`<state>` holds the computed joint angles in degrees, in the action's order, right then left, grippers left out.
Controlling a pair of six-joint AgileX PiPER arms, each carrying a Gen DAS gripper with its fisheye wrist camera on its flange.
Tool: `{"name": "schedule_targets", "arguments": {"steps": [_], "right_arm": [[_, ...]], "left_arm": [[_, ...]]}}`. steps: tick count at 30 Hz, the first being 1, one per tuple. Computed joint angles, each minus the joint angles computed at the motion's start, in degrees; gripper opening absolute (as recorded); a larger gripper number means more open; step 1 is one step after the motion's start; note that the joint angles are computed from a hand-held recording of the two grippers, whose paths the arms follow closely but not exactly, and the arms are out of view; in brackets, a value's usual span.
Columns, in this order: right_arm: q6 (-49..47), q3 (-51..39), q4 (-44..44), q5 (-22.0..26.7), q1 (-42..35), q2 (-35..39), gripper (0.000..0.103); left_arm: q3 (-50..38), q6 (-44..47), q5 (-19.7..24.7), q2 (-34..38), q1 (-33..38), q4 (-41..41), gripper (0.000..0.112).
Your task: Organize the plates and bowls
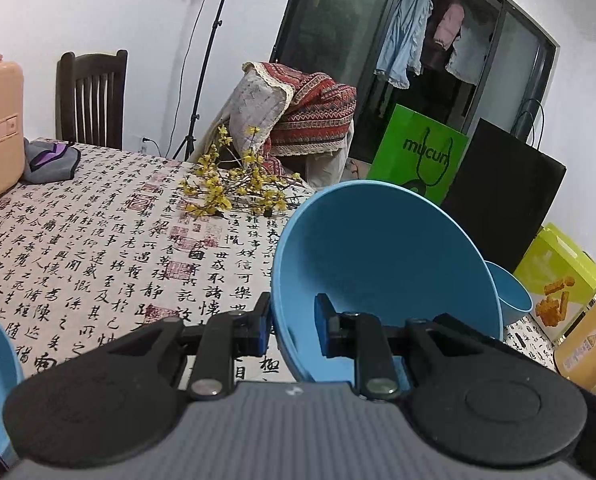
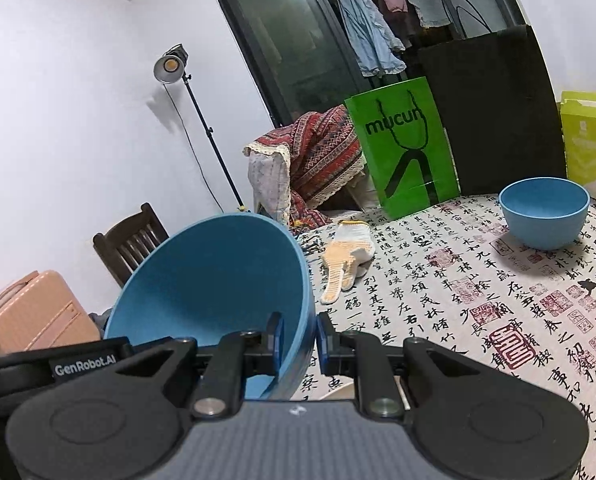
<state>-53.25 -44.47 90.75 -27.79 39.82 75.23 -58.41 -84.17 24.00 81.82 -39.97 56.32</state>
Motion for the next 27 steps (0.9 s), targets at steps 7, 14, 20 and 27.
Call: {"name": "schedule_targets", "arguments": {"steps": [7, 14, 20, 27], "right_arm": [[0.8, 0.2, 0.0, -1.2, 2.3, -0.1, 0.017], [3.5, -0.1, -1.8, -0.9, 3.3, 1.3, 0.017], [3.4, -1.1, -1.6, -1.8, 5.0, 2.6, 0.017], [3.2, -2.0, -1.7, -2.6, 6.8, 3.7, 0.017]], "left_arm": [[2.1, -1.2, 0.3, -1.9, 0.3, 1.0, 0.023], [4.2, -2.1, -0.2, -3.5, 1.5, 1.7, 0.023], [6.7, -3.9, -1.6, -5.2, 3.0, 3.1, 0.023], [9.2, -4.8, -1.6, -7.8, 3.6, 3.7, 0.023]]}}
